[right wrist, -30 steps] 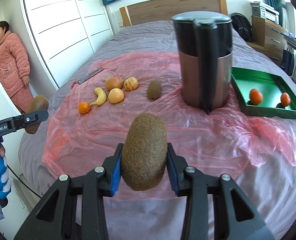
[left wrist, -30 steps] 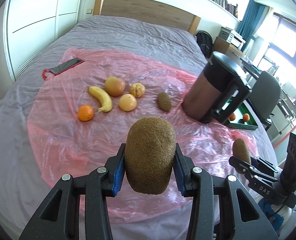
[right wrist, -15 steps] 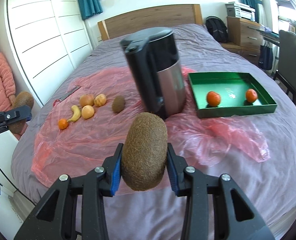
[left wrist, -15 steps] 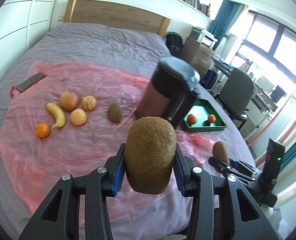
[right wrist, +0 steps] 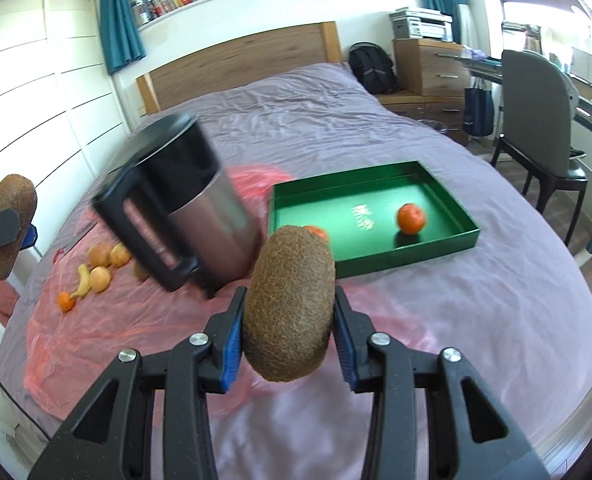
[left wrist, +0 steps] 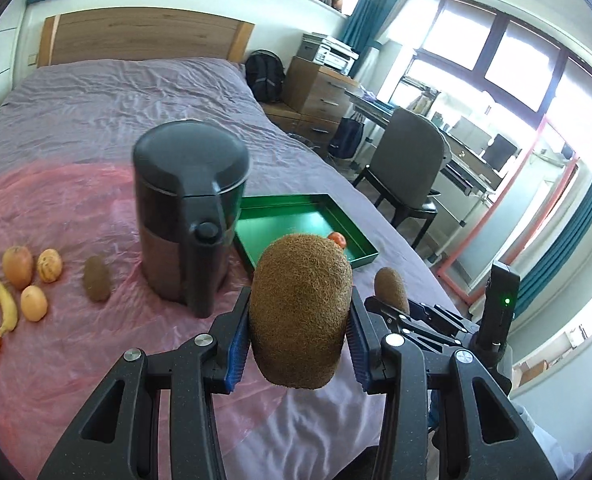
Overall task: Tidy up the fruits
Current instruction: 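Carry the held kiwis with both grippers toward the green tray, then lower the kiwis into the green tray beside the oranges with both grippers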
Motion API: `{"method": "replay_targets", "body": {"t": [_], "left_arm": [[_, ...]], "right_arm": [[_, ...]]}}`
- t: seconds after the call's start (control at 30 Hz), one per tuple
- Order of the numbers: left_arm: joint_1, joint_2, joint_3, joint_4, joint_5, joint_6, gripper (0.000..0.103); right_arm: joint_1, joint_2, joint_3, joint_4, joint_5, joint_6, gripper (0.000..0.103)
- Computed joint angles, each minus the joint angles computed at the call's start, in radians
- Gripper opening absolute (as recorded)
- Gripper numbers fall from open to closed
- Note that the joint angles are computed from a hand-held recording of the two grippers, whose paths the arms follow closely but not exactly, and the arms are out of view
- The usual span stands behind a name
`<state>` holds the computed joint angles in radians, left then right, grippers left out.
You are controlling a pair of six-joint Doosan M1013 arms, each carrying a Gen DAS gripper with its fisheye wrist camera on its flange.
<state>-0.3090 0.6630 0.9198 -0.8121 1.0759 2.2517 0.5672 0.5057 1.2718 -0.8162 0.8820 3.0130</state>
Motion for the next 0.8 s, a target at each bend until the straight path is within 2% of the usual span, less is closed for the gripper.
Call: {"method": "replay_targets", "body": {"t": [0.2, 0.47, 0.8], "left_arm": [[-0.072, 0.087, -0.131, 0.059, 0.049, -0.048, 0.038], [-0.142, 0.258, -0.372, 0.18, 0.132, -0.172, 0.038], [-0.209, 0.521, -0.799, 0.337, 0.304, -0.293, 0.038]], "right_arm": [[-0.07, -0.027, 0.047, -0.032, 0.0, 0.025, 0.047], [-0.176, -0.016, 0.075, -0.029, -0.048, -0.018, 0.047], [-0.284, 0.068, 0.011, 0.07, -0.12, -0.192, 0.047]]}}
